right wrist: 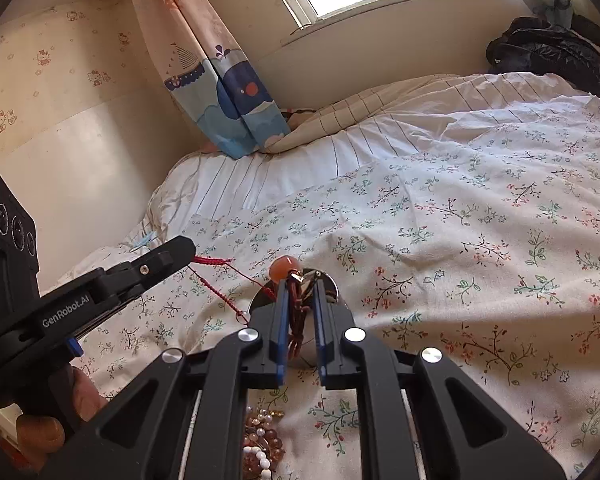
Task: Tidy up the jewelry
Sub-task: 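Carry both held bracelets into the silver tin and release them, then move both open tools back over the bracelet dish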
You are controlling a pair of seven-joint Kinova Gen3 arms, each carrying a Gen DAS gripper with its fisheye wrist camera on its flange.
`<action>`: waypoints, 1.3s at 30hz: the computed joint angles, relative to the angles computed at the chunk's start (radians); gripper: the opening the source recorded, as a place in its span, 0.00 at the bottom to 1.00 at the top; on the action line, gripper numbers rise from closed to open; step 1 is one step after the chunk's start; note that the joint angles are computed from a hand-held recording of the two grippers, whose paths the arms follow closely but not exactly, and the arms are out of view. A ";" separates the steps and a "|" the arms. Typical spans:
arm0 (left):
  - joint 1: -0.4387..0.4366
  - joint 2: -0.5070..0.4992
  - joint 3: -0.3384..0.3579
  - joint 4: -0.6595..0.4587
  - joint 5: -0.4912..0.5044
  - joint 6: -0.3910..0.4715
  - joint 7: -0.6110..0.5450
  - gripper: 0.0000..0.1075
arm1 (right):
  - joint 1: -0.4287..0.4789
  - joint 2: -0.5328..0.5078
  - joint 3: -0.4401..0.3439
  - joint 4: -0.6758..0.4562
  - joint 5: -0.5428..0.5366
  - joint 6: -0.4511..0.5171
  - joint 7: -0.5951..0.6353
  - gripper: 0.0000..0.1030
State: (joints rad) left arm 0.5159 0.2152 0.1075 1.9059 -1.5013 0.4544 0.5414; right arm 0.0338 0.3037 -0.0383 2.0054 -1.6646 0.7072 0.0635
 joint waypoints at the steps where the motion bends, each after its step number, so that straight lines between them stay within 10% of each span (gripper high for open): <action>1: -0.025 0.014 0.017 -0.014 0.019 -0.007 -0.022 0.03 | -0.001 0.008 0.000 -0.011 0.006 0.002 -0.011 0.12; 7: -0.253 0.112 0.193 -0.083 0.258 -0.014 -0.224 0.04 | -0.011 0.057 -0.021 -0.070 0.059 -0.023 -0.073 0.12; 18: 0.053 0.051 -0.216 -0.017 0.321 -0.077 -0.155 0.41 | -0.030 0.121 -0.098 -0.167 0.211 -0.062 -0.206 0.13; 19: 0.053 0.047 -0.214 -0.012 0.308 -0.068 -0.138 0.43 | -0.059 0.125 -0.085 -0.182 0.246 -0.086 -0.242 0.25; 21: 0.015 0.040 -0.157 -0.013 0.312 -0.025 -0.146 0.45 | -0.064 0.123 -0.111 -0.178 0.269 -0.160 -0.273 0.47; 31: 0.125 0.091 -0.073 -0.097 0.456 0.372 -0.373 0.74 | -0.018 -0.003 -0.120 -0.026 0.160 -0.269 -0.149 0.57; 39: 0.194 0.095 -0.012 -0.089 0.487 0.530 -0.410 0.78 | -0.054 -0.125 -0.078 0.092 0.191 -0.328 -0.133 0.70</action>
